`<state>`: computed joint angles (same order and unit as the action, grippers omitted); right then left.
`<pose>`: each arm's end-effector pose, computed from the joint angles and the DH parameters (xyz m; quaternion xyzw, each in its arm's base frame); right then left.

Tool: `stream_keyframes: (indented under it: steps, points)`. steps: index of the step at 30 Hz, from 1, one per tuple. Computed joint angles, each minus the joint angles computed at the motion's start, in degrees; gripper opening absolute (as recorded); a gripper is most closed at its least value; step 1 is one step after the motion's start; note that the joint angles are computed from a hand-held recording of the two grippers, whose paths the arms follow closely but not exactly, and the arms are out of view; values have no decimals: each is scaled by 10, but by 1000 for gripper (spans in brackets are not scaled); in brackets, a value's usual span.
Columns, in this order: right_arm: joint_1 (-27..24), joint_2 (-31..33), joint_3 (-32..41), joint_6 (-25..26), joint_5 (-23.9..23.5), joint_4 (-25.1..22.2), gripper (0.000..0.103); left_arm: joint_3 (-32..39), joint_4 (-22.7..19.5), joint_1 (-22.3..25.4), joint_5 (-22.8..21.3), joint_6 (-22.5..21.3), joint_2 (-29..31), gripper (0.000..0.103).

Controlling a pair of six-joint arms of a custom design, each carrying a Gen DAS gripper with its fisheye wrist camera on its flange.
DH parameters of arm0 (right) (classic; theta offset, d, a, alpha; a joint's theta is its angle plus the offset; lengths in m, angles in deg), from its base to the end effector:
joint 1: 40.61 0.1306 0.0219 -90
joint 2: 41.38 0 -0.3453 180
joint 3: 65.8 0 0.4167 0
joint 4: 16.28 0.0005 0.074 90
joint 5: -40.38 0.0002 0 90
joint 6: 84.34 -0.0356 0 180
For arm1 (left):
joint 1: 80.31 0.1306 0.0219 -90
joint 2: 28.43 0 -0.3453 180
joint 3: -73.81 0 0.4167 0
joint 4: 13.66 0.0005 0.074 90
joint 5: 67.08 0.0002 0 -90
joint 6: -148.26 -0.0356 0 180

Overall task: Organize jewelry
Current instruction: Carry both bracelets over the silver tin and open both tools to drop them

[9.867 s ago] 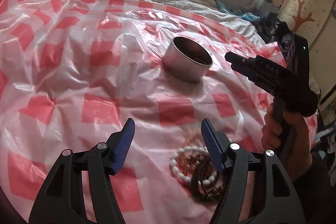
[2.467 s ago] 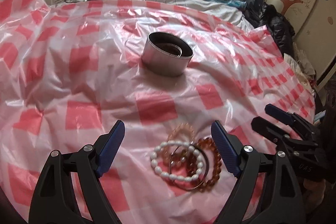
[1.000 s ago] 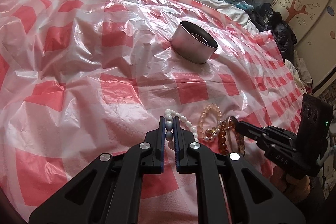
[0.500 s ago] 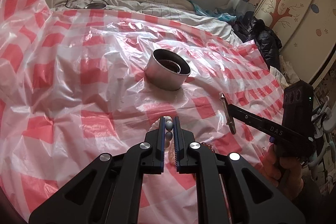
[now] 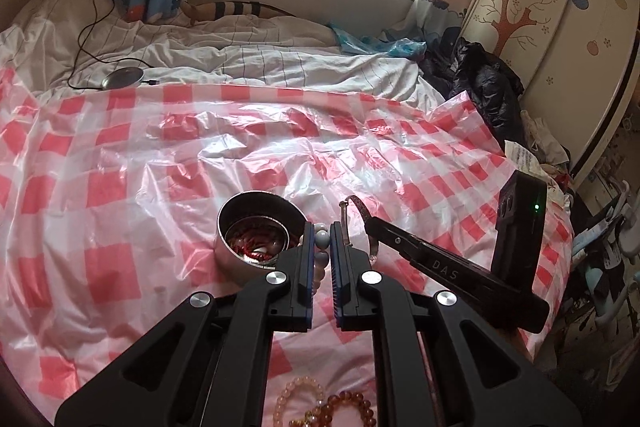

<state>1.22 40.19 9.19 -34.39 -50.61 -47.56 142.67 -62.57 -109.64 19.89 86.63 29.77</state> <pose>0.3514 0.3146 0.3570 -0.0177 0.8981 0.2938 0.3269 0.2930 -0.1631 0.4332 -0.0040 0.8995 -0.1897 0.3936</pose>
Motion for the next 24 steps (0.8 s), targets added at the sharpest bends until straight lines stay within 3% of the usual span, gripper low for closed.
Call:
stream_keyframes:
  steps: [12,14,17,20,24]
  points:
    - [-23,-4,-15,-22,-5,-1,3,24,64,37,35,-1,104,7]
    - [-20,0,-12,-16,-1,-3,3,21,60,44,27,3,117,7]
    - [-13,12,-1,-1,12,-9,3,24,25,45,-26,-4,136,7]
    - [-4,31,18,20,29,-13,3,19,5,59,-38,19,132,8]
    - [14,66,54,62,53,-20,3,-1,4,75,-29,53,95,25]
